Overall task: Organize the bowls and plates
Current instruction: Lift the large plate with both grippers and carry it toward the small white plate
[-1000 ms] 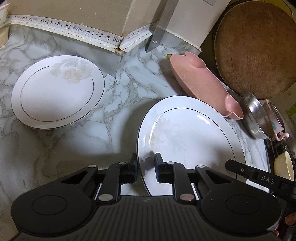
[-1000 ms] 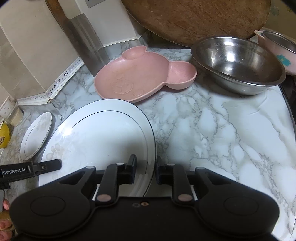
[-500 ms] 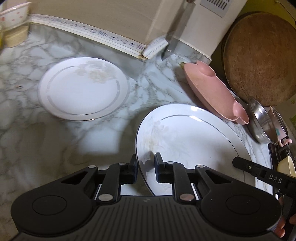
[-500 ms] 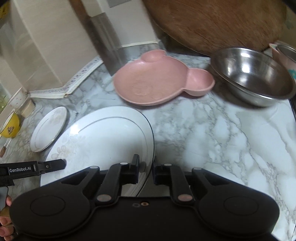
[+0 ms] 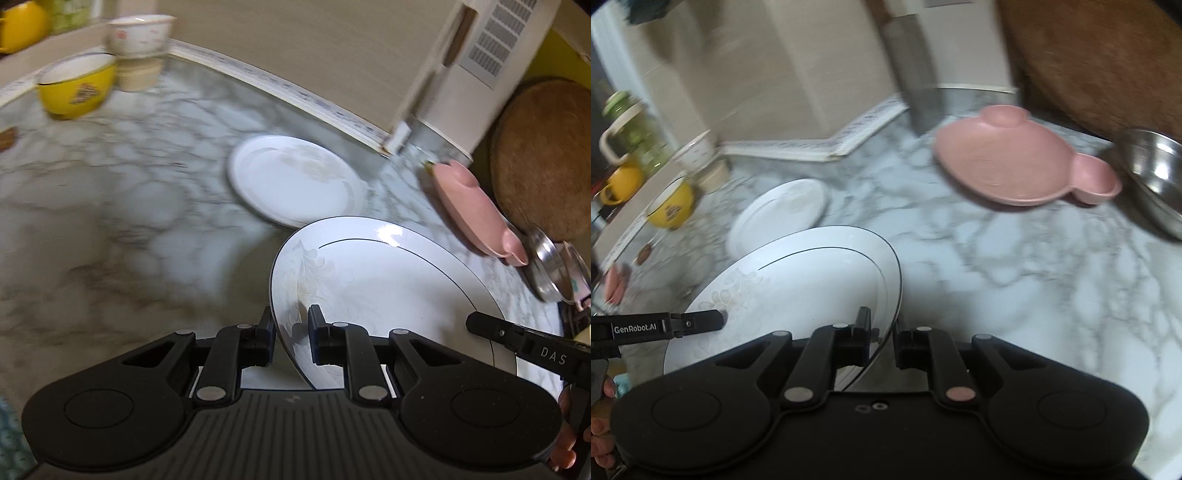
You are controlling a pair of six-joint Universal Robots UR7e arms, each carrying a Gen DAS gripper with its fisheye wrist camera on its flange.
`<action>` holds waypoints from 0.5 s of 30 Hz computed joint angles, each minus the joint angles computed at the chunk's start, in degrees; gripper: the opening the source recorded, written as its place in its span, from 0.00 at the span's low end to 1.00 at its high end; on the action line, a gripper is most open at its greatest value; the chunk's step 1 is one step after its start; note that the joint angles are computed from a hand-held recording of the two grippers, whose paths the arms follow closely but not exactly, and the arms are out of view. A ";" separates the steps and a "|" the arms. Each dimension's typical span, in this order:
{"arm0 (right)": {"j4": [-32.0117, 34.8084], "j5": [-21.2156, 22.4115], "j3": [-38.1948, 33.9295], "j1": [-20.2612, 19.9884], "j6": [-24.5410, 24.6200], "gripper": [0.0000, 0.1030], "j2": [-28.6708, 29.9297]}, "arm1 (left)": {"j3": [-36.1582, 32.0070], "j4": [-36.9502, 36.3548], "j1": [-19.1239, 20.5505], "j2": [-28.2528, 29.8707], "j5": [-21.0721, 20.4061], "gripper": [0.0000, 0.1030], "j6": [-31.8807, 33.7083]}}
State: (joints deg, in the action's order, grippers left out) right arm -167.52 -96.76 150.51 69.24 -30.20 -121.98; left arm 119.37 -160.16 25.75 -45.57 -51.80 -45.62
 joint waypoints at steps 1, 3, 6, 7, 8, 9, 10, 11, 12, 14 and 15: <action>-0.60 -0.41 0.08 1.08 0.40 0.13 1.12 | 0.87 0.54 -0.18 -0.89 0.73 0.16 -1.06; -2.22 -1.10 0.53 3.45 0.92 0.13 3.54 | 2.81 1.36 -0.04 -3.01 1.29 0.16 -3.12; -4.24 -2.11 1.15 6.53 1.11 0.13 6.73 | 5.63 2.91 -0.19 -5.70 2.82 0.16 -5.98; -4.94 -2.44 1.30 7.43 1.29 0.13 7.92 | 6.41 3.59 -0.26 -6.50 3.40 0.16 -6.88; -5.73 -2.78 1.42 8.29 1.51 0.13 9.27 | 7.18 4.16 -0.28 -7.31 3.83 0.16 -7.77; -6.65 -2.93 1.58 9.10 1.66 0.13 10.67 | 7.78 4.54 -0.16 -7.99 4.07 0.16 -8.30; -7.56 -3.01 1.71 9.65 1.91 0.13 11.88 | 8.26 4.92 0.01 -8.57 4.28 0.16 -8.79; -8.09 -3.07 1.85 10.09 2.13 0.13 12.63 | 8.74 5.48 0.05 -9.17 4.47 0.16 -9.50; -8.84 -3.21 1.92 10.60 2.21 0.13 13.72 | 8.93 5.78 0.27 -9.44 4.58 0.16 -9.80; -10.47 -3.70 2.03 11.46 2.35 0.13 15.78 | 9.55 5.73 0.39 -9.98 4.92 0.16 -10.28; -11.29 -3.51 2.23 11.57 2.06 0.13 16.25 | 9.71 5.54 0.48 -10.12 4.97 0.16 -10.32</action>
